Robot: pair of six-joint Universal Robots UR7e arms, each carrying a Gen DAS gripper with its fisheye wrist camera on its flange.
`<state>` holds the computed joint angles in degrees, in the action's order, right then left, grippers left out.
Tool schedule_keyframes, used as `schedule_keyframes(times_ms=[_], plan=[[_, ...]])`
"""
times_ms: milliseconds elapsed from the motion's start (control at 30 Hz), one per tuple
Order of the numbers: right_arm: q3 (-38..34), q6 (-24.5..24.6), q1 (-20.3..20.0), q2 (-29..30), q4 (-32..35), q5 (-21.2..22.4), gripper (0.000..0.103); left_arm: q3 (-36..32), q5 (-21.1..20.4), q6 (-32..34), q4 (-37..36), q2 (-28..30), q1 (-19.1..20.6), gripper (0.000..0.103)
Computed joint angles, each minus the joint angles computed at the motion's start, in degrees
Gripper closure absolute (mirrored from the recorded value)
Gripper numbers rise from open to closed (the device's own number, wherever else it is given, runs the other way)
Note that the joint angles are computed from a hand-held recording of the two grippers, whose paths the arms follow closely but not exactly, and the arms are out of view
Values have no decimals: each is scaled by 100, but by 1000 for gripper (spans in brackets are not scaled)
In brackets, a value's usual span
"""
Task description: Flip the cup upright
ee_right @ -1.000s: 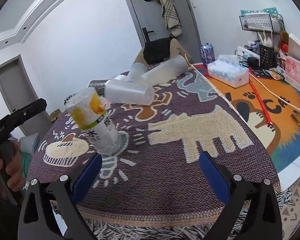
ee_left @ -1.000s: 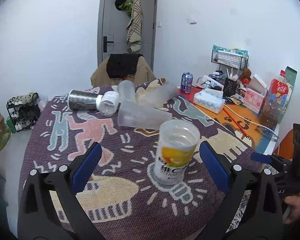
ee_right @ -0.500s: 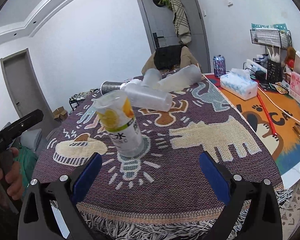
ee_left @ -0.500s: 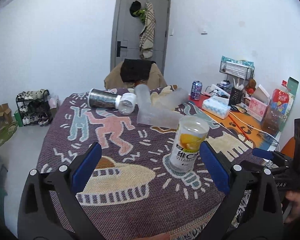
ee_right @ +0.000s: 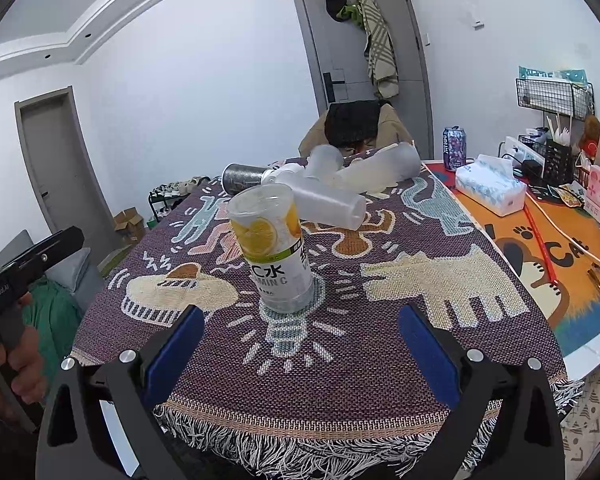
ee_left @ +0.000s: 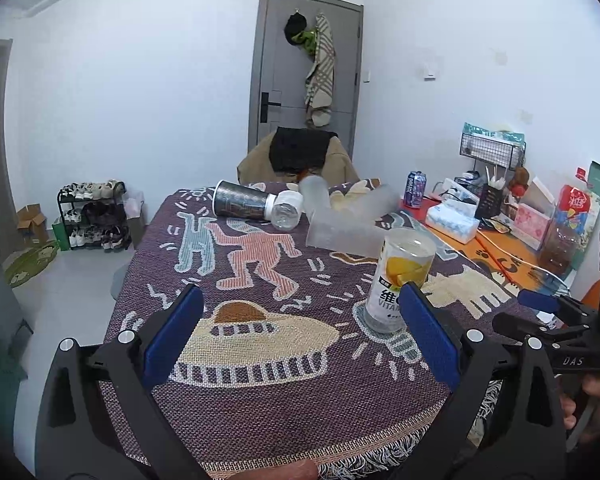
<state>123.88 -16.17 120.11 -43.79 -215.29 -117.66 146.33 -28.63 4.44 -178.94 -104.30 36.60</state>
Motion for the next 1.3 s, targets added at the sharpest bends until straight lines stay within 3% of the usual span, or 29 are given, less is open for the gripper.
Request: schedule_keyframes(times_ms=[1300], plan=[[15, 2, 3, 0, -29, -9, 8, 54, 72, -112, 100, -6, 0, 6]])
